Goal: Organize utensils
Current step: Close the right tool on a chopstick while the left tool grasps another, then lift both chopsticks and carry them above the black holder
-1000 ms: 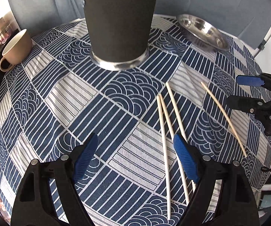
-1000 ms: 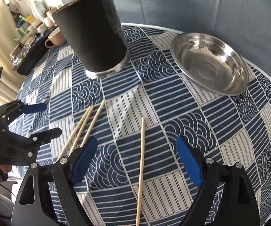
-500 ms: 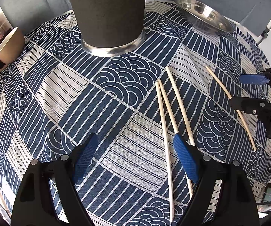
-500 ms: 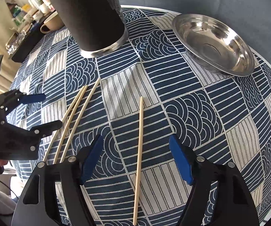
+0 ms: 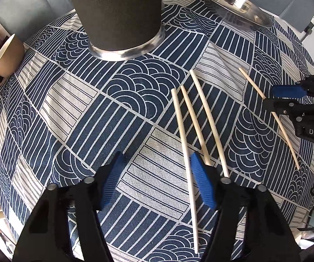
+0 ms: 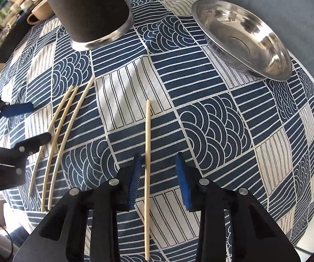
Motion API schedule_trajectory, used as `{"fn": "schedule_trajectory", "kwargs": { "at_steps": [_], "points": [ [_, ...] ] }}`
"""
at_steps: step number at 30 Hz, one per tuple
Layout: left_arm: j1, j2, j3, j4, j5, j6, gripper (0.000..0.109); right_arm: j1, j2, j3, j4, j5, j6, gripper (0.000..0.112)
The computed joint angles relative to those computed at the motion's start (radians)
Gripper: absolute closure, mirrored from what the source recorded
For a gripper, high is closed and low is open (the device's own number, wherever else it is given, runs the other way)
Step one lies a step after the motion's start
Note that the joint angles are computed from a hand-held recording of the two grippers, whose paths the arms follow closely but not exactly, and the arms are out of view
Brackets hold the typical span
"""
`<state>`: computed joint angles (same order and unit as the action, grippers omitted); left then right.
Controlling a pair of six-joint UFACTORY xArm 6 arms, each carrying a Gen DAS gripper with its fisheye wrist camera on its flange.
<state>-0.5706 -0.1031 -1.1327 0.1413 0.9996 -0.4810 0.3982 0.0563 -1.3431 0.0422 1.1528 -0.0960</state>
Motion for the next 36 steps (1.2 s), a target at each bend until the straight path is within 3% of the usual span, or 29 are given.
{"fn": "schedule_trajectory", "kwargs": {
  "at_steps": [2,8,13,17,24,32,36],
  "points": [
    [0.0,0.011,-0.022,-0.014,0.018,0.018,0.067,0.012,0.009,-0.013,-0.001,0.015,0.004,0.096],
    [0.055,0.023,-0.06,-0.106,0.066,0.071,0.103,-0.021,0.049,-0.067,0.092,0.067,0.036,0.108],
    [0.124,-0.023,-0.005,-0.247,0.043,0.11,0.104,-0.06,0.056,-0.069,0.202,0.078,0.015,0.108],
    [0.102,-0.062,0.027,-0.151,0.064,0.078,0.104,-0.098,0.024,-0.027,0.312,0.066,-0.027,0.108],
    [0.121,-0.153,0.059,-0.155,0.057,0.064,0.104,-0.104,-0.054,0.003,0.516,0.019,-0.168,0.108],
    [0.143,-0.205,-0.008,-0.077,0.083,0.07,0.104,-0.068,0.003,-0.182,0.544,0.028,-0.167,0.108],
    [0.143,-0.168,-0.092,-0.032,0.076,0.06,0.104,-0.064,0.029,-0.279,0.555,0.027,-0.171,0.108]
  ]
}}
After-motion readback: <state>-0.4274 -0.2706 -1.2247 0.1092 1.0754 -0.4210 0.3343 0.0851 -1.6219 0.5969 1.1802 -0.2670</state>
